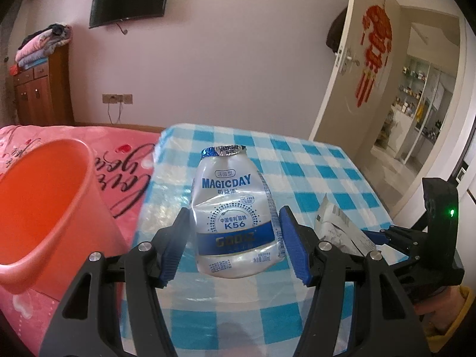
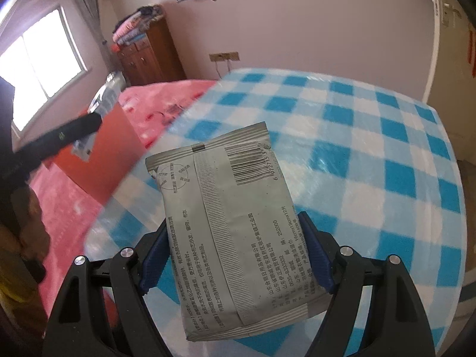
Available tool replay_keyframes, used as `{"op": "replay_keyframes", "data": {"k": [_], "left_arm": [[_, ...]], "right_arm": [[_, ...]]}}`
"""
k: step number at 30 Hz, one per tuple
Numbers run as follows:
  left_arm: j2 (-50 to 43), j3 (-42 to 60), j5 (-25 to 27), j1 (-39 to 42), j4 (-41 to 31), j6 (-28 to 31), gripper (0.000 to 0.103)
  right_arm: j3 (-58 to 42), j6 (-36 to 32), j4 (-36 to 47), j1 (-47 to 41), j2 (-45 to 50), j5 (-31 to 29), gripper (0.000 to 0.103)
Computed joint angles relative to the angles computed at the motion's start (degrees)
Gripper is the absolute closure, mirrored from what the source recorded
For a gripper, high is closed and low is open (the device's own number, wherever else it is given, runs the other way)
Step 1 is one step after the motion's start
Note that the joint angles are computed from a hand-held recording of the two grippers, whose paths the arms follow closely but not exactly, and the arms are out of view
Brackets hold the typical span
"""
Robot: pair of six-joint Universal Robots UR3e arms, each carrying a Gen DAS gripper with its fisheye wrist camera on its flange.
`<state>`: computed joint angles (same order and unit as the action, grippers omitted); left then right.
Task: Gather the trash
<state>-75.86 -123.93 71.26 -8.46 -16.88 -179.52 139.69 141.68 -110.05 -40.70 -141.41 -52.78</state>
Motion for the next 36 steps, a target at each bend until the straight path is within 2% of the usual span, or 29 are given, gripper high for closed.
{"op": "replay_keyframes", "data": {"k": [7, 12, 16, 21, 28, 30, 32, 33, 34, 36], "left_arm": [[9.04, -1.74, -4.51, 9.74, -4.51, 1.94, 0.041], [18.35, -3.59, -11.22, 23.68, -11.59, 5.17, 0.041], [23.30, -4.69, -15.50, 34.38, -17.08, 7.96, 0.041], [23.53, -5.26, -17.55, 41.96, -19.70, 9.79, 0.041], [17.95, -6.01, -14.87, 42.31, -15.57, 8.16, 0.041], [18.19, -6.74, -15.83, 43.87, -16.20, 8.31, 0.036], [18.23, -7.69, -14.49, 43.72, -15.07, 7.52, 0.023], [17.99, -8.11, -13.08, 43.23, -14.02, 7.00, 0.021], [17.17, -8.05, -11.35, 42.40, -13.08, 6.41, 0.020], [17.58, -8.58, -11.20, 42.71, -13.47, 6.60, 0.017]], "right_arm": [[-9.17, 16.90, -20.76, 18.13, 18.95, -2.85, 0.024], [-20.90, 26.00, -30.33, 30.74, 33.83, -4.59, 0.024], [-32.84, 31.43, -33.94, 39.08, 45.18, -5.06, 0.024], [-47.50, 35.73, -35.82, 47.36, 57.81, -6.65, 0.024], [-69.04, 40.02, -33.38, 55.68, 75.42, -9.09, 0.022], [-73.98, 41.40, -31.71, 56.69, 79.49, -8.81, 0.021], [-76.18, 42.44, -31.00, 56.90, 81.89, -7.36, 0.017], [-76.32, 42.91, -31.30, 56.73, 82.38, -6.97, 0.013], [-75.49, 44.29, -32.88, 56.45, 82.57, -6.61, 0.013], [-73.20, 45.26, -35.41, 55.38, 81.95, -4.47, 0.013]]}}
